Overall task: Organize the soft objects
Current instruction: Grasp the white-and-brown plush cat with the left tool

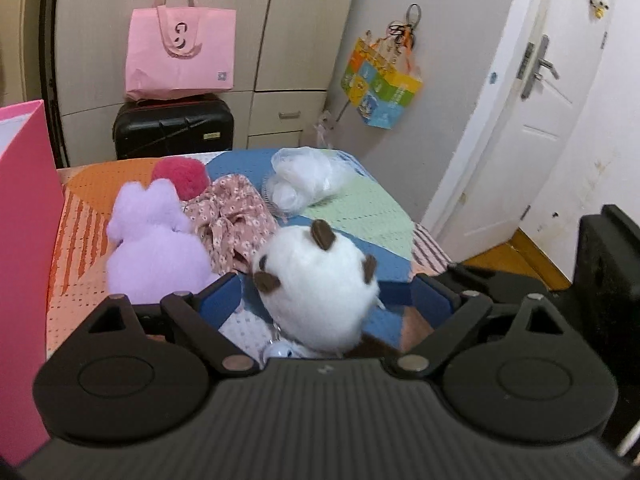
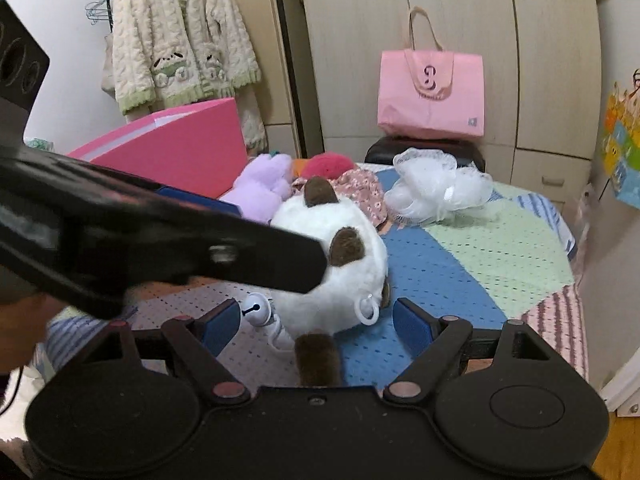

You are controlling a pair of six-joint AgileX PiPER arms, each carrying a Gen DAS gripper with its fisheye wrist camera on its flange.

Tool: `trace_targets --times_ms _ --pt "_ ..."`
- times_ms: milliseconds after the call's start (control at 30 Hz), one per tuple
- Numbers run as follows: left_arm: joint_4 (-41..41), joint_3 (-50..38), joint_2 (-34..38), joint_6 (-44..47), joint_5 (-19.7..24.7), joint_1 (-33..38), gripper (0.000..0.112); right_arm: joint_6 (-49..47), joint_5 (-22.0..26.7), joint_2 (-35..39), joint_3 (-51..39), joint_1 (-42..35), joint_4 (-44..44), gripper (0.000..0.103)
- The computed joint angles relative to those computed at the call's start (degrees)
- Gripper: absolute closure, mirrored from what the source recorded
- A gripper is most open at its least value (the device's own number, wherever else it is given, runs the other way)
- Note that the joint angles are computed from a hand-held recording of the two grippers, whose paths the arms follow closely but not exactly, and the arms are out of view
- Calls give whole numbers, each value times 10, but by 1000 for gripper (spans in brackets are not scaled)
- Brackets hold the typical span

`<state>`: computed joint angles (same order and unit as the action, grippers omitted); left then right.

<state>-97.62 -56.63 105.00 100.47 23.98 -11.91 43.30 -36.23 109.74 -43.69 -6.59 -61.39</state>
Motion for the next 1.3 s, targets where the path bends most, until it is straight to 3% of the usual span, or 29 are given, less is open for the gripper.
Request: trace_targets --times_ms 67,200,333,433,800,1300 --pt "15 -16 17 -23 -10 -5 32 32 8 9 -14 5 -18 21" --pt "97 -45 44 -126 8 3 48 -52 23 4 5 32 76 29" --pt "63 -35 47 -100 -1 -2 50 -125 15 -1 28 45 162 42" --pt "34 -22 38 -64 -16 -12 52 -124 10 -7 37 41 170 45" --pt "-1 44 -22 -1 -40 -21 52 -122 43 -62 81 74 221 45" --pt "120 128 -123 -87 52 75 52 -118 135 -178 135 170 281 45"
